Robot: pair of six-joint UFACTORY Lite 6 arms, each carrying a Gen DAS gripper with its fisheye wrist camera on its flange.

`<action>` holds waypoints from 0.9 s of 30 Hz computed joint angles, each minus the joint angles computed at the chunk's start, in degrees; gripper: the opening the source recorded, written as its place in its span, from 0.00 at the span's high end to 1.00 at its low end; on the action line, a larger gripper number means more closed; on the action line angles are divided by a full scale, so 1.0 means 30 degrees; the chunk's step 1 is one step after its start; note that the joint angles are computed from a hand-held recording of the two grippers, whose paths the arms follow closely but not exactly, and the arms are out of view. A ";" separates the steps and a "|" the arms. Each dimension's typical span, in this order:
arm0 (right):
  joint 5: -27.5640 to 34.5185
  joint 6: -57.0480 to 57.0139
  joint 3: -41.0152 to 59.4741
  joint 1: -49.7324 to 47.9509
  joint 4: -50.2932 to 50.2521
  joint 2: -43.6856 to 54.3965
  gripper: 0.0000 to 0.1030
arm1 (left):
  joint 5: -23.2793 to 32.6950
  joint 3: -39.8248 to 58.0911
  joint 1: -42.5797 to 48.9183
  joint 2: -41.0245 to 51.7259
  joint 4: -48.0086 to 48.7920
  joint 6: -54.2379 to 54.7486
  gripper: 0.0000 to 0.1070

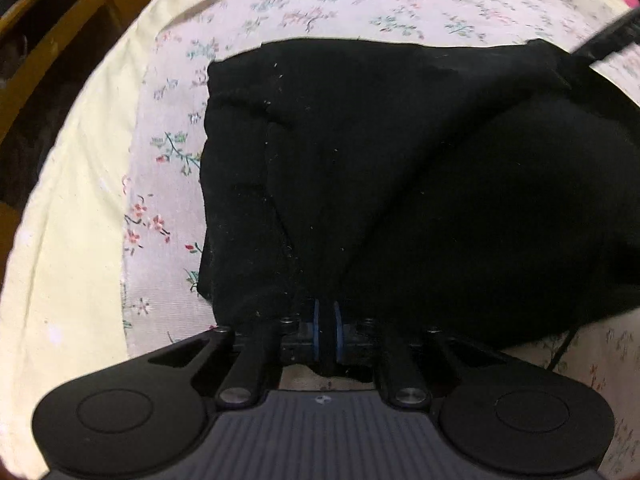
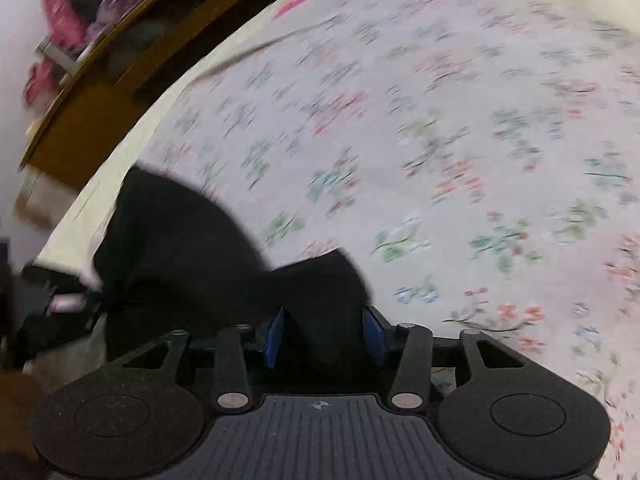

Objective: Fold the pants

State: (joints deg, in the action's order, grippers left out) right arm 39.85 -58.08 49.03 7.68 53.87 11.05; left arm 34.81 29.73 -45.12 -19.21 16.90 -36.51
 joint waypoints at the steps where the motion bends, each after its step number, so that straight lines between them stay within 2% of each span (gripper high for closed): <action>1: 0.0947 -0.0058 0.0283 -0.0411 -0.0237 0.0053 0.69 | -0.0098 0.0130 0.0197 0.0241 -0.0255 0.0256 0.80; 3: 0.2607 -0.0429 0.1418 -0.1372 -0.0598 0.1001 0.68 | -0.0171 0.0351 0.0422 0.0570 -0.0407 0.0685 0.80; 6: 0.3729 -0.0431 0.3533 -0.2156 0.0023 0.3849 0.67 | -0.0035 0.0673 0.0055 0.1107 -0.0036 0.0492 0.80; 9: 0.4258 -0.1467 0.4101 -0.2376 0.3372 0.5394 0.69 | -0.0021 0.0866 -0.0334 0.1474 0.0305 0.0017 0.80; 10: 0.4099 -0.2166 0.3598 -0.2381 0.4882 0.5076 0.76 | -0.0031 0.0812 -0.0417 0.1415 0.0418 -0.0142 0.80; 11: 0.4158 -0.2437 0.3305 -0.2434 0.5888 0.4911 0.97 | -0.0066 0.0653 -0.0481 0.1255 0.0531 -0.0299 0.80; 12: 0.3986 -0.2293 0.3140 -0.2426 0.6319 0.4785 1.00 | -0.0082 0.0570 -0.0615 0.1185 0.0697 -0.0532 0.80; 17: -0.0230 -0.0200 0.0958 -0.1812 0.5054 0.1166 1.00 | 0.0346 0.0385 -0.1867 0.0783 0.1498 -0.2185 0.80; 19: 0.0529 0.0151 0.0198 -0.2351 0.4789 -0.0291 1.00 | 0.0592 0.0381 -0.2127 0.0523 0.1538 -0.2394 0.81; 20: 0.0912 0.0758 0.0187 -0.2365 0.3976 -0.0620 0.96 | 0.0635 0.0278 -0.2184 0.0339 0.1553 -0.2263 0.80; 21: 0.1008 0.1531 0.0309 -0.2133 0.2918 -0.0672 0.87 | 0.0603 0.0212 -0.2280 0.0280 0.1645 -0.2198 0.80; 22: 0.1012 0.2074 0.0389 -0.1806 0.2072 -0.0584 0.71 | 0.0589 0.0104 -0.2347 0.0147 0.1740 -0.2156 0.80; 25: 0.2055 0.2603 0.1107 -0.1400 0.1029 0.0698 0.71 | 0.0763 -0.0012 -0.3053 0.0032 0.2405 -0.3223 0.81; 27: 0.1911 0.2567 0.1094 -0.1250 0.1412 0.0928 0.77 | 0.0940 -0.0171 -0.3500 -0.0227 0.2815 -0.3957 0.81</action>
